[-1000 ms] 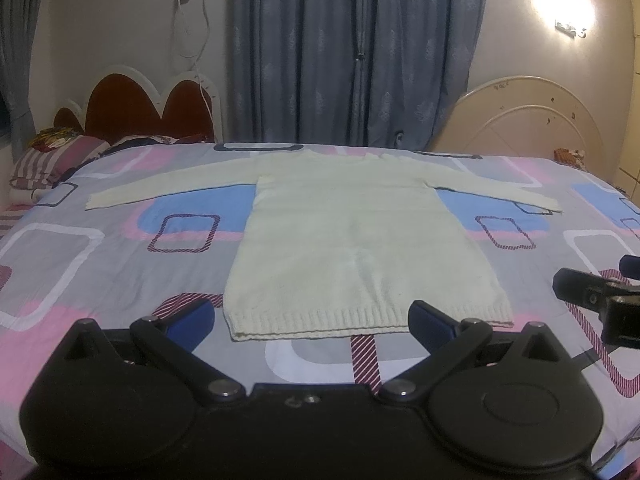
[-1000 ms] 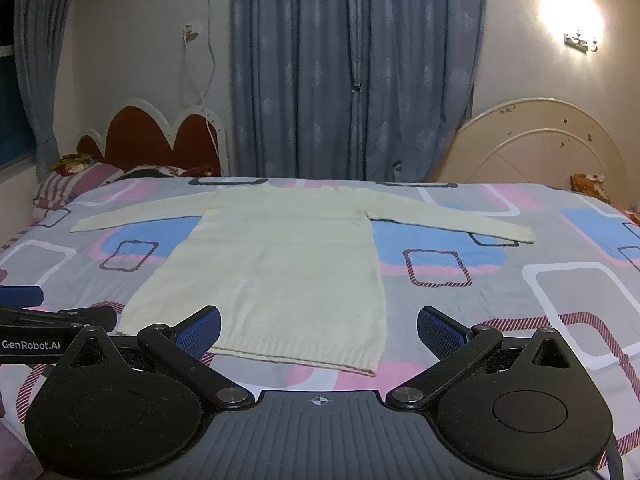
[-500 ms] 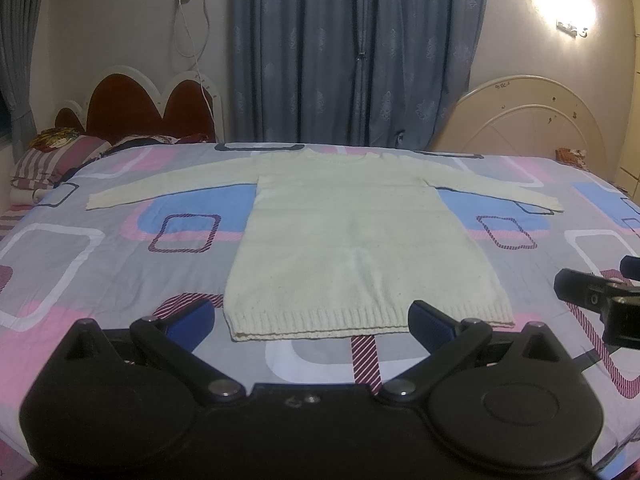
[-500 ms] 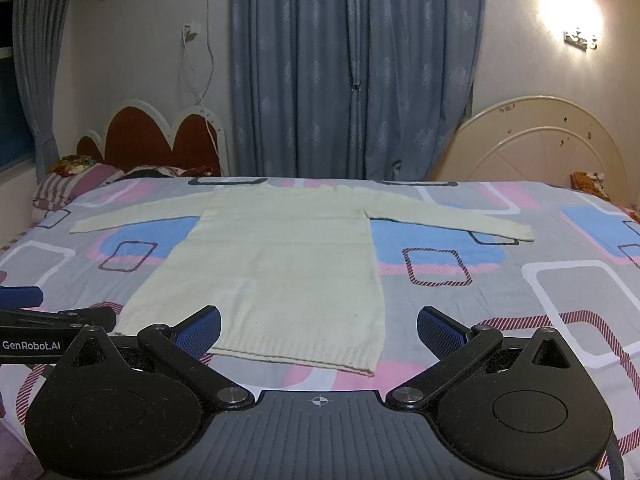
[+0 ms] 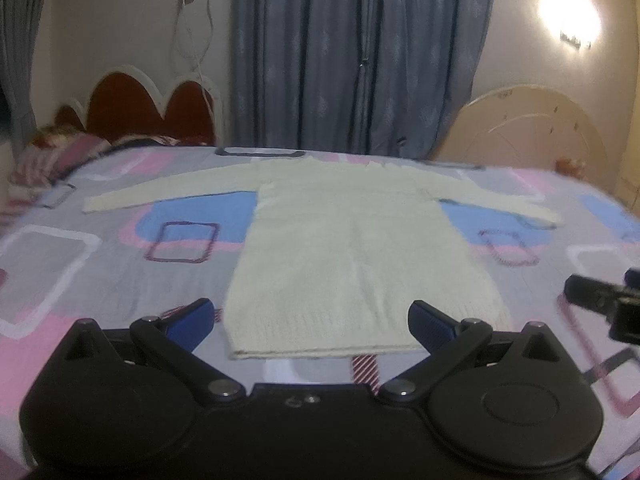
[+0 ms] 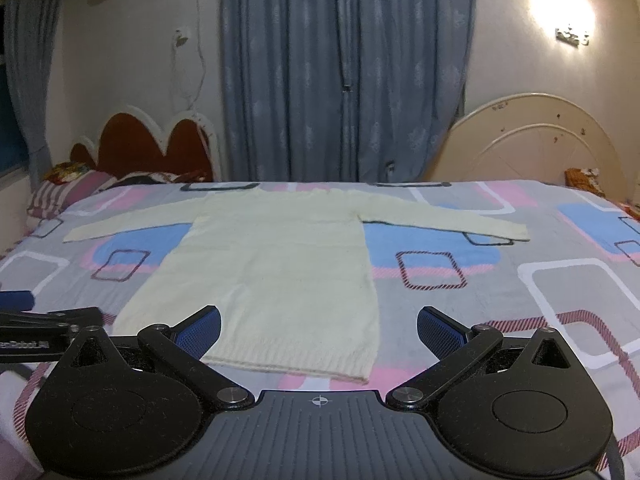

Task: Fold small clothes
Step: 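Move the right gripper to the sweater sleeve cuff and grasp it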

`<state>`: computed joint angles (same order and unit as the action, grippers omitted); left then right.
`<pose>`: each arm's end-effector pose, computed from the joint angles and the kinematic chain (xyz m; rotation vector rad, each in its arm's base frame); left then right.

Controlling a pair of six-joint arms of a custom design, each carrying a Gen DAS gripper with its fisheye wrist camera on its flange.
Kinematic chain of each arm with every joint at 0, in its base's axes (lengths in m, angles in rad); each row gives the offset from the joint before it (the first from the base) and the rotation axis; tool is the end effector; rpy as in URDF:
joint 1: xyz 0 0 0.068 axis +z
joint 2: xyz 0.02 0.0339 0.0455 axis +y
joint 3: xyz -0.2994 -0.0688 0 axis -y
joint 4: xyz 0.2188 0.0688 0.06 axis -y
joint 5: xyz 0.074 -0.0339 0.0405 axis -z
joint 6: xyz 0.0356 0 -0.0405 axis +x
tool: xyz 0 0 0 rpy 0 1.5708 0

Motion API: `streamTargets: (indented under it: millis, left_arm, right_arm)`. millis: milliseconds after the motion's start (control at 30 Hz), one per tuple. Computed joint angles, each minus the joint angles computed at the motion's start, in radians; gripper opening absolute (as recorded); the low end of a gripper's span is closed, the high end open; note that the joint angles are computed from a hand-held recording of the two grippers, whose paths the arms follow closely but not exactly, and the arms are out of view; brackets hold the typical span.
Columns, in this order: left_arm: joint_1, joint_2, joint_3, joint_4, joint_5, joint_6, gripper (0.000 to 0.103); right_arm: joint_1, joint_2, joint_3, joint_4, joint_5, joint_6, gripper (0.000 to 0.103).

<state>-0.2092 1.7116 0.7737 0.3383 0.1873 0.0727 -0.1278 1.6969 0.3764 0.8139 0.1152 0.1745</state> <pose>0.3212 -0.0750 0.2075 0.4112 2.1327 -0.2814 0.2629 -0.0379 0.1603 0.3819 2.0395 -0.0910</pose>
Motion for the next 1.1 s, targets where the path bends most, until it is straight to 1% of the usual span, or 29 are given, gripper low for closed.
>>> streamTargets:
  millis: [100,200,233,300,400,467,567,633,700,800,867,900,933,967,1033,1067,1100]
  left_arm:
    - [0.016,0.030,0.039,0.007,0.064,-0.048,0.103]
    - [0.014,0.080,0.099,-0.009,0.117,-0.061,0.103]
    - [0.010,0.094,0.111,-0.005,0.121,-0.069,0.103]
    - [-0.006,0.123,0.133,0.016,0.107,-0.077,0.103]
    - [-0.031,0.183,0.205,-0.010,0.085,-0.074,0.103]
    - [-0.051,0.231,0.267,-0.045,0.071,-0.043,0.103]
    - [-0.066,0.319,0.380,-0.077,0.024,-0.050,0.103]
    - [-0.070,0.382,0.466,-0.100,0.004,-0.039,0.097]
    - [-0.086,0.452,0.565,-0.120,-0.047,-0.005,0.085]
    - [-0.099,0.568,0.728,-0.160,-0.102,0.001,0.084]
    - [-0.105,0.660,0.877,-0.227,-0.143,-0.013,0.082]
    - [-0.104,0.711,0.965,-0.272,-0.147,-0.025,0.080]
    - [-0.103,0.768,1.068,-0.332,-0.153,-0.040,0.079]
    - [-0.104,0.818,1.163,-0.390,-0.158,-0.050,0.078]
    - [-0.108,0.922,1.346,-0.478,-0.166,-0.059,0.078]
    - [-0.111,0.958,1.407,-0.508,-0.174,-0.058,0.078]
    - [-0.114,1.005,1.493,-0.556,-0.179,-0.055,0.078]
  right_arm:
    - [-0.023,0.006,0.027,-0.010,0.000,-0.003,0.103]
    - [-0.051,0.028,0.065,-0.029,-0.015,-0.017,0.103]
    - [-0.067,0.040,0.081,-0.038,-0.028,-0.016,0.103]
    - [-0.103,0.069,0.123,-0.068,-0.064,-0.014,0.103]
    - [-0.160,0.120,0.174,-0.069,-0.108,-0.006,0.103]
    - [-0.189,0.163,0.223,-0.082,-0.117,-0.002,0.103]
    - [-0.238,0.239,0.308,-0.086,-0.158,0.015,0.103]
    - [-0.265,0.289,0.385,-0.119,-0.164,0.021,0.103]
    - [-0.294,0.349,0.468,-0.140,-0.171,0.023,0.103]
    - [-0.345,0.449,0.613,-0.181,-0.186,0.038,0.103]
    - [-0.386,0.533,0.745,-0.230,-0.214,0.063,0.102]
    - [-0.403,0.577,0.815,-0.255,-0.220,0.069,0.086]
    - [-0.417,0.626,0.903,-0.305,-0.221,0.069,0.061]
    - [-0.431,0.680,1.003,-0.369,-0.220,0.075,0.056]
    - [-0.458,0.780,1.169,-0.432,-0.228,0.102,0.055]
    - [-0.468,0.829,1.251,-0.460,-0.218,0.112,0.055]
    - [-0.482,0.892,1.360,-0.503,-0.209,0.129,0.056]
